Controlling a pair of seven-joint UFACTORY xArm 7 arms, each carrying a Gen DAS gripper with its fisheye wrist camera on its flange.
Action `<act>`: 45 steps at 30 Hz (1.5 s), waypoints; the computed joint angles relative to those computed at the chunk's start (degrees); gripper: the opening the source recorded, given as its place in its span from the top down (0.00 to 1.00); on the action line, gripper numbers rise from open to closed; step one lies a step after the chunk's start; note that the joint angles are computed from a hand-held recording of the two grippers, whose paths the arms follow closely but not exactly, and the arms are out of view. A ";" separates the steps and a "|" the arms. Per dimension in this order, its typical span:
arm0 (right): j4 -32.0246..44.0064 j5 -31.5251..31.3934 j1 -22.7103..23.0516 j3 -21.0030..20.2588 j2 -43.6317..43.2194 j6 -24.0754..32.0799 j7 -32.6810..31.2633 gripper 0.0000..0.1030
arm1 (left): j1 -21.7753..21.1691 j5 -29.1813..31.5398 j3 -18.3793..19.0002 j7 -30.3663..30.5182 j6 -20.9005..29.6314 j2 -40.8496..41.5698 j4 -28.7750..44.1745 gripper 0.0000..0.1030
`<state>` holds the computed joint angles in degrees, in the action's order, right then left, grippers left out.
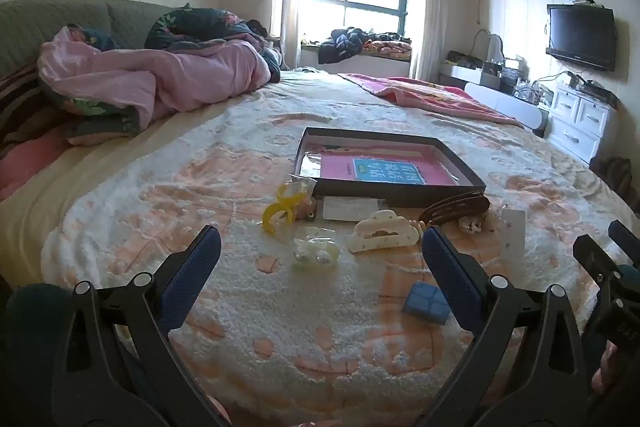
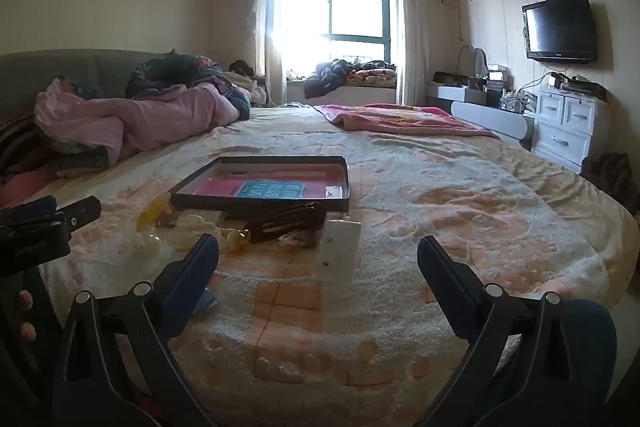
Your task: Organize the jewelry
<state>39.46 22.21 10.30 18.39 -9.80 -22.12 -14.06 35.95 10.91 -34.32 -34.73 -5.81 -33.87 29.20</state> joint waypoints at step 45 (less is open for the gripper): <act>0.34 2.68 1.17 -0.29 0.38 -1.38 -2.89 0.06 | 0.70 -1.07 -0.11 1.28 -0.68 1.24 0.28 0.10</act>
